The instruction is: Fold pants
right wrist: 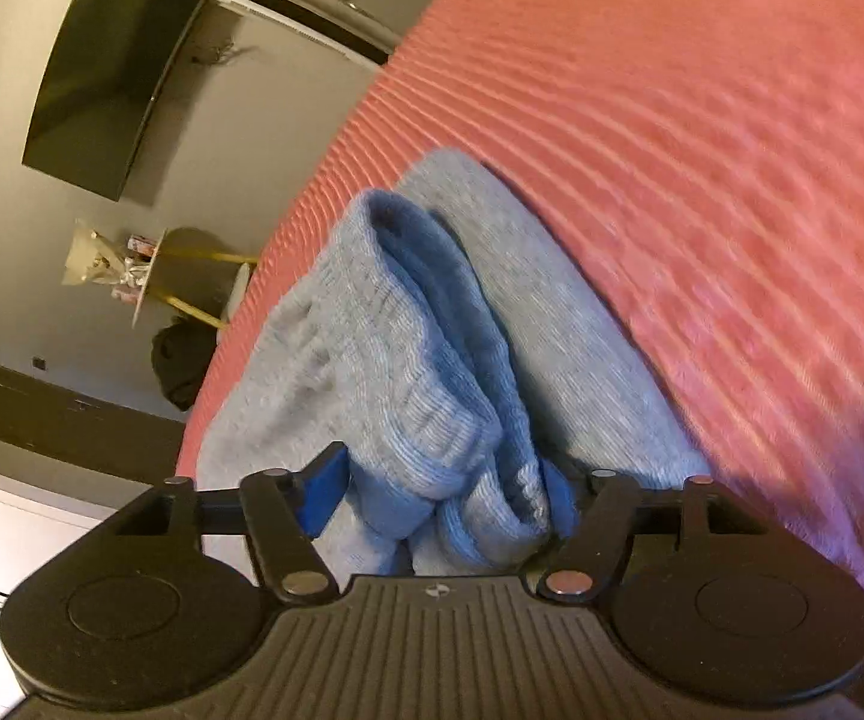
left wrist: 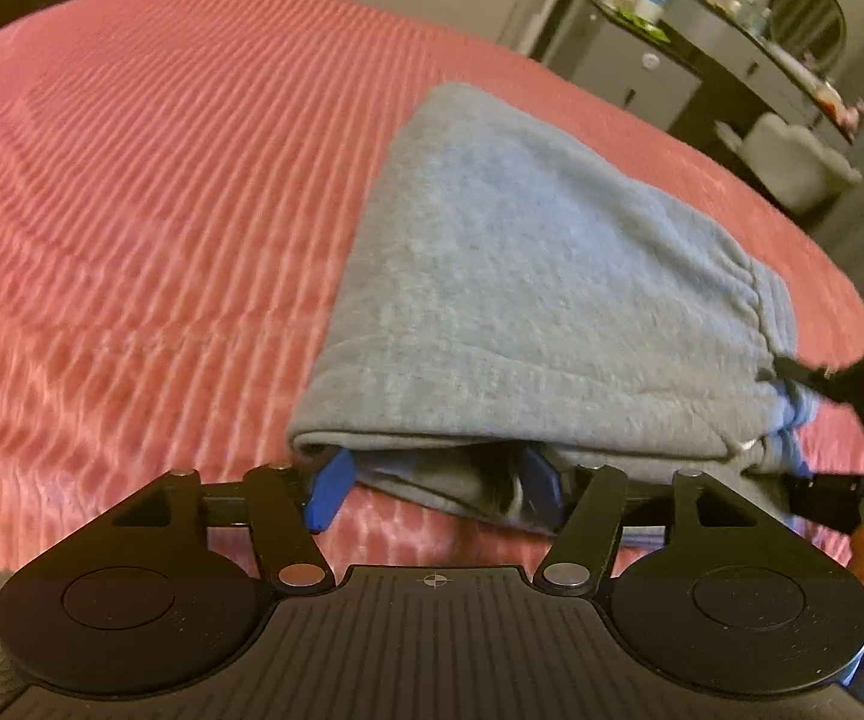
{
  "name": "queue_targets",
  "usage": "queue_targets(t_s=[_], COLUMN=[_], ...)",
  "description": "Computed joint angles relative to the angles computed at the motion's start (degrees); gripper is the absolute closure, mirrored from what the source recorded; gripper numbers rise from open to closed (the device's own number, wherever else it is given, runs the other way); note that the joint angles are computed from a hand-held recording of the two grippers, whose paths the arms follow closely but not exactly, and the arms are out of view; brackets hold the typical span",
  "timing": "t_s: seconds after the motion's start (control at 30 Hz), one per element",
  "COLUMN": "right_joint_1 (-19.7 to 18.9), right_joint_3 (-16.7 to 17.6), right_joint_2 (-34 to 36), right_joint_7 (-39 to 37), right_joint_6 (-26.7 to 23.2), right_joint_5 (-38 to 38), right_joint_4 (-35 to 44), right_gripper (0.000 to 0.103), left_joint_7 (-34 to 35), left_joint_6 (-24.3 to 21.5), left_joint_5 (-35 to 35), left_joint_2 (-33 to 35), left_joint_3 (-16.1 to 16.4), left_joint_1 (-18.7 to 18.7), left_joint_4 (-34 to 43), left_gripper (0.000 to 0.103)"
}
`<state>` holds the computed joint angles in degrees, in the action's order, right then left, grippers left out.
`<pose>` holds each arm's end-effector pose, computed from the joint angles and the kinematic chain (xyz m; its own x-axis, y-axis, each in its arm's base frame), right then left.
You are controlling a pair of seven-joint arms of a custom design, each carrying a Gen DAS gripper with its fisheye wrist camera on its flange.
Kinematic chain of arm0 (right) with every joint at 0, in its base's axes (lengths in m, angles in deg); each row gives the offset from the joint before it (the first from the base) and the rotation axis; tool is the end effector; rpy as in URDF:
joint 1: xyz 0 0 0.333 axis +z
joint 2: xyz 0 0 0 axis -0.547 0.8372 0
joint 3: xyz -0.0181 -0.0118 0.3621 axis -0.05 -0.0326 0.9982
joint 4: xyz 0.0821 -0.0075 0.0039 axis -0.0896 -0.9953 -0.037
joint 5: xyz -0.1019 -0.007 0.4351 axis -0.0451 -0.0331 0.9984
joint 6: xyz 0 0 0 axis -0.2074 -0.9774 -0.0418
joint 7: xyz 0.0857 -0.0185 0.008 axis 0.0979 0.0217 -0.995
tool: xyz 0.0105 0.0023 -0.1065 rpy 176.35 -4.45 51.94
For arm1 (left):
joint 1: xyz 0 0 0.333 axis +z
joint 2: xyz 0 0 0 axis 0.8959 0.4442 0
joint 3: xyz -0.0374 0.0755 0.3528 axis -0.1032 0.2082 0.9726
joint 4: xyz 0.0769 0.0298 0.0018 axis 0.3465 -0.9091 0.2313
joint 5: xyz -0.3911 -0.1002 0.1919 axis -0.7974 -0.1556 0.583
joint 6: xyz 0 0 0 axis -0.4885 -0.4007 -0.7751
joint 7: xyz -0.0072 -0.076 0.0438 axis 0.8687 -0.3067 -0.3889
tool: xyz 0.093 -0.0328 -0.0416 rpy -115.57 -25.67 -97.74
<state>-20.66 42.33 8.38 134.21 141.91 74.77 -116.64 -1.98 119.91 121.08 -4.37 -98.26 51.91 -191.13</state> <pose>0.6260 0.1739 0.4559 -0.0608 -0.6488 -0.7586 -0.9116 0.3456 -0.2226 0.4569 -0.2342 0.4833 0.5155 -0.8060 0.2909 -0.6192 -0.5850 -0.5238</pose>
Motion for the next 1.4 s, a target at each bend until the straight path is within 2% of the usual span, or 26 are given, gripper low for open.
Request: queue_targets(t_s=[0.03, 0.1, 0.17, 0.2, 0.23, 0.27, 0.37, 0.47, 0.53, 0.63, 0.7, 0.77, 0.83, 0.87, 0.93, 1.03, 1.2, 1.27, 1.3, 1.33, 1.37, 1.4], right_joint_1=[-0.2, -0.6, -0.2, 0.0, 0.3, 0.7, 1.4, 2.2, 2.5, 2.8, 2.9, 2.9, 2.8, 2.8, 2.8, 2.3, 1.6, 1.4, 1.4, 1.7, 1.9, 2.1], right_joint_3=[0.0, -0.1, 0.1, 0.2, 0.4, 0.7, 1.1, 1.4, 1.1, 0.5, 0.1, -0.2, -0.5, -0.6, -0.6, -0.8, -1.3, -1.4, -1.3, -0.9, -0.7, -0.4], right_joint_2=[-0.1, 0.2, 0.9, 1.3, 1.7, 1.0, -0.8, -3.0, -4.4, -5.2, -5.9, -6.2, -6.3, -5.7, -5.2, -5.3, -5.7, -5.0, -4.6, -4.9, -5.5, -6.3], right_joint_7=[-1.0, -2.9, -2.7, -2.4, -2.5, -2.2, -4.8, -12.2, -17.3, -22.9, -24.0, -22.9, -19.2, -17.4, -14.2, -13.3, -15.0, -11.5, -7.3, -3.3, 0.2, 2.3], right_joint_6=[-1.0, -3.0, -3.1, -2.8, -2.2, -1.2, 1.7, 3.4, 3.3, 3.4, 3.6, 4.0, 4.2, 4.4, 5.1, 4.7, 4.8, 4.1, 4.9, 8.3, 11.8, 15.8], right_joint_5=[1.2, 2.4, 1.5, 0.7, 0.1, -0.8, -0.9, 4.9, 11.2, 16.9, 16.5, 14.1, 11.3, 10.1, 7.8, 6.7, 5.1, 1.7, -2.6, -6.8, -10.9, -14.0], right_joint_4=[0.1, 0.5, 1.4, 1.8, 2.2, 1.6, 0.6, 0.6, 0.8, 2.3, 2.3, 1.9, 1.3, 1.5, 1.4, 0.3, -1.7, -1.5, -1.5, -2.5, -3.7, -5.1], right_gripper=[0.021, 0.015, 0.016, 0.023, 0.049, 0.059, 0.061, 0.062, 0.062, 0.062, 0.062, 0.062, 0.062, 0.062, 0.062, 0.062, 0.061, 0.057, 0.047, 0.039, 0.038, 0.036], left_joint_7=[0.3, 1.3, 2.6, 2.5, 2.1, 1.6, 0.3, -2.3, -4.4, -5.7, -6.3, -6.1, -6.9, -7.9, -10.1, -12.1, -11.3, -11.5, -11.4, -10.0, -8.3, -7.6], left_joint_6=[-0.4, -2.0, -3.4, -4.1, -4.7, -4.9, -4.8, -5.0, -5.2, -3.7, -4.5, -5.2, -6.3, -5.9, -5.0, -3.9, -3.4, -5.0, -5.4, -5.5, -5.9, -5.8], left_joint_5=[0.5, 1.0, 0.9, 1.4, 2.4, 3.4, 4.2, 4.8, 5.4, 6.1, 7.6, 8.1, 9.4, 10.3, 11.9, 13.1, 12.6, 11.9, 11.5, 10.6, 9.9, 11.0], left_joint_2=[0.5, 2.6, 4.5, 4.3, 5.0, 5.5, 5.6, 5.0, 4.3, 3.5, 3.3, 3.1, 2.8, 1.8, 0.2, -1.2, -3.0, -3.8, -4.4, -4.6, -4.8, -5.3], left_joint_3=[-0.3, -0.7, -0.6, -0.8, -1.1, -1.2, -1.0, -1.1, -1.2, -1.0, -1.6, -1.7, -2.2, -2.4, -2.7, -2.8, -2.5, -2.9, -3.0, -2.7, -2.5, -3.1], left_joint_1=[0.1, 0.0, -0.4, -0.5, -0.3, -0.3, -0.4, -0.3, -0.1, 0.1, 0.3, 0.1, 0.1, 0.1, 0.3, 0.5, 0.3, 0.3, 0.0, -0.5, -1.1, -1.2], left_joint_4=[0.6, 2.6, 4.1, 3.8, 4.3, 4.6, 4.5, 4.1, 3.5, 2.5, 2.6, 2.7, 2.7, 1.9, 0.9, -0.1, -1.1, -1.0, -1.1, -1.1, -1.0, -1.2], left_gripper=[0.034, 0.033, 0.032, 0.032, 0.031, 0.031, 0.029, 0.030, 0.042, 0.047, 0.050, 0.052, 0.062, 0.063, 0.071, 0.079, 0.079, 0.079, 0.079, 0.074, 0.069, 0.058])
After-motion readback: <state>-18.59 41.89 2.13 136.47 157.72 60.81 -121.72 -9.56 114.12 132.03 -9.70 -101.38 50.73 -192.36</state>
